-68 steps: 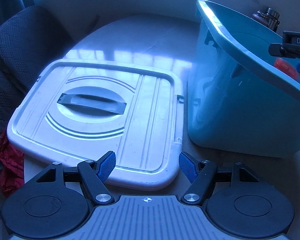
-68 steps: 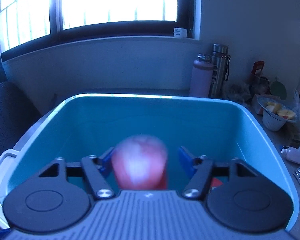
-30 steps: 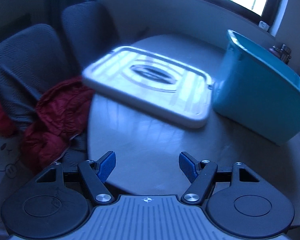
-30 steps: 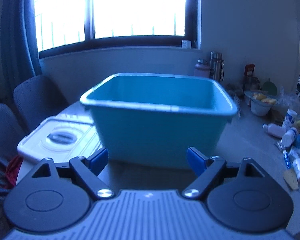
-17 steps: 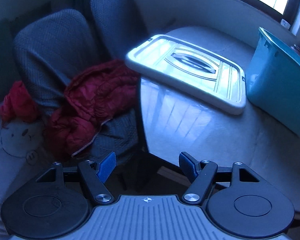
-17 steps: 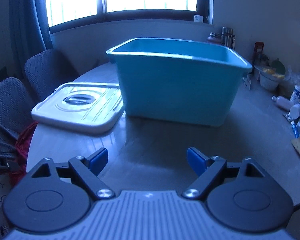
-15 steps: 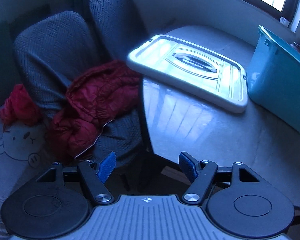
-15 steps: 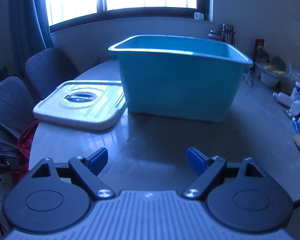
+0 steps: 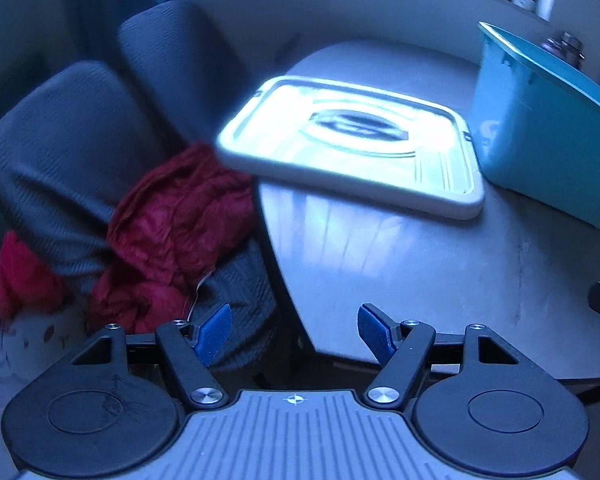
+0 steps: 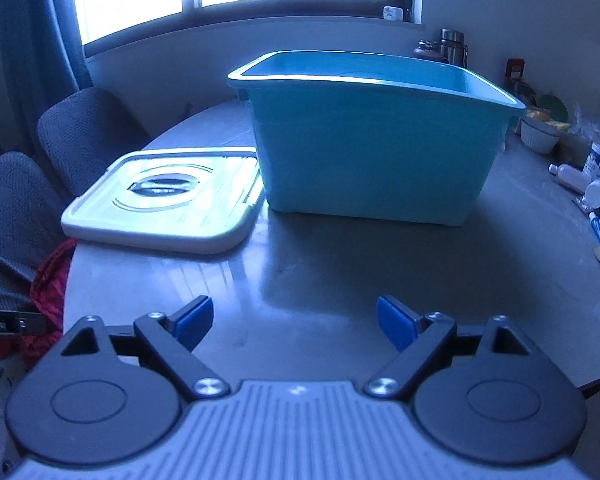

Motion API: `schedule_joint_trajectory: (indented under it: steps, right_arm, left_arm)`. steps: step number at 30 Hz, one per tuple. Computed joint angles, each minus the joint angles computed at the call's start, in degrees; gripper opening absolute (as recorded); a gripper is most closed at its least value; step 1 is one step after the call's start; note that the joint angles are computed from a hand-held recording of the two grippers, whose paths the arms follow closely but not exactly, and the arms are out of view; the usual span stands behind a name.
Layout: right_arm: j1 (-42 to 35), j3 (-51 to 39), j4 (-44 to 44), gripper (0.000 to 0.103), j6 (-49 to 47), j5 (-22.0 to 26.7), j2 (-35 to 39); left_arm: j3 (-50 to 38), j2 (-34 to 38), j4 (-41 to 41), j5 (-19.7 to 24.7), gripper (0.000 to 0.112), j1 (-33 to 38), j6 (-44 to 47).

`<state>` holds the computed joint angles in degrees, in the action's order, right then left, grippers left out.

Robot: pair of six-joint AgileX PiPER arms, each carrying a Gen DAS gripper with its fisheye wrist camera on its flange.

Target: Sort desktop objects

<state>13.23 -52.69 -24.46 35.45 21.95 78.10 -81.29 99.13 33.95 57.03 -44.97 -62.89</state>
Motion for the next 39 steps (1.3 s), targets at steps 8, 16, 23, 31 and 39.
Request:
schedule_joint_trajectory:
  steps: [8,16,23,31,39]
  right_arm:
    - [6.6,-8.3,-10.1,0.090,14.9,5.3,7.7]
    - [10.3,-17.5,-12.0,0.090,20.7,9.4,16.2]
    - [13.2,-26.0,-12.5,0.090,23.6,14.8,22.5]
    - [15.7,-34.5,-12.2,0.090,24.5,21.7,28.1]
    - [16.6,-42.0,-13.8,0.090,26.5,26.9,32.8]
  left_arm:
    - [-5.7,3.8,-4.9,-2.3,0.072,8.6,12.6]
    - [-11.8,8.1,-10.2,-4.1,0.072,16.6,25.6]
    - [-17.2,11.6,-15.8,-4.4,0.072,22.6,36.8]
    - [-24.5,16.2,-23.0,-3.2,0.072,27.5,48.6]
    - [-33.4,21.4,-28.8,-0.6,0.072,31.4,58.0]
